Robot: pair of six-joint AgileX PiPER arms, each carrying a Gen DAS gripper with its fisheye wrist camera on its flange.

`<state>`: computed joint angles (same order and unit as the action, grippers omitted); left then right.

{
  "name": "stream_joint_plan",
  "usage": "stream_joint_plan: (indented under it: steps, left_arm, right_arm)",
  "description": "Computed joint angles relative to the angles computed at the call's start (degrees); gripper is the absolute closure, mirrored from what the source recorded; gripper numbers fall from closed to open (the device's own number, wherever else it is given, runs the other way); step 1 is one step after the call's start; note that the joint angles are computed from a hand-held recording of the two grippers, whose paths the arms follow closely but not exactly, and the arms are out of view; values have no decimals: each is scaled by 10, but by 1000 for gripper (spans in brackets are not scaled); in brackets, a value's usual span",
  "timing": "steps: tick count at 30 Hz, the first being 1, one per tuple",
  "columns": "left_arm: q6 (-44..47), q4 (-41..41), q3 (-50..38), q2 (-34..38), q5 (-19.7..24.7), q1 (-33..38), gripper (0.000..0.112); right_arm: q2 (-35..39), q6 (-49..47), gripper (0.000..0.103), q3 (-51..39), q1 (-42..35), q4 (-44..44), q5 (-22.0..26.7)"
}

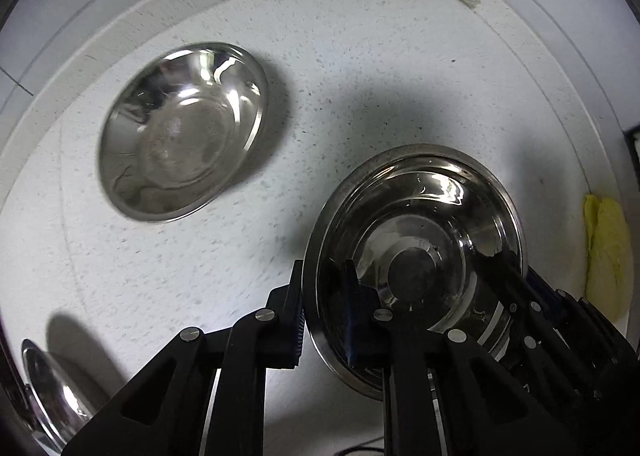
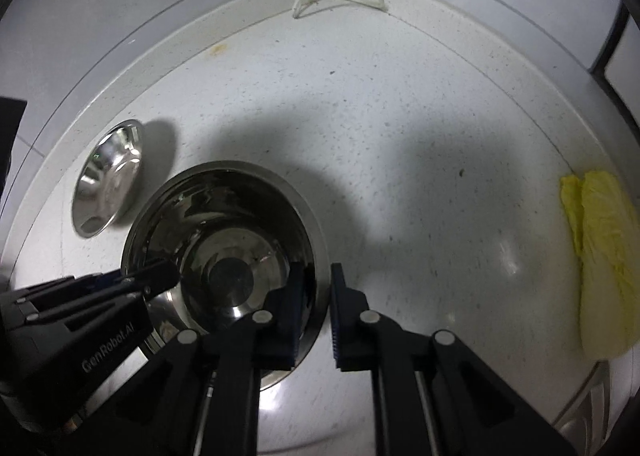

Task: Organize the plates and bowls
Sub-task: 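Reach both tools to another steel bowl and close on its rim, then lift the second steel bowl toward the labeled plate with both tools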

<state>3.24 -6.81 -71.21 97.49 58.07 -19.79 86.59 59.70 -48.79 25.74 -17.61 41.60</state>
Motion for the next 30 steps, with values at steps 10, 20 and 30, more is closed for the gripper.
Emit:
stream_joint_plan:
  steps: [10, 20, 30]
  left_arm:
    - [203, -47, 68, -173, 54, 192, 100]
    - [500, -96, 61, -182, 96, 582, 98]
    - [498, -58, 92, -81, -5, 634, 97]
  right_arm:
    - [-21, 200, 92, -114, 252, -62, 156]
    - [179, 191, 92, -375, 407, -35, 180]
    - [345, 91, 92, -539, 402, 52, 189]
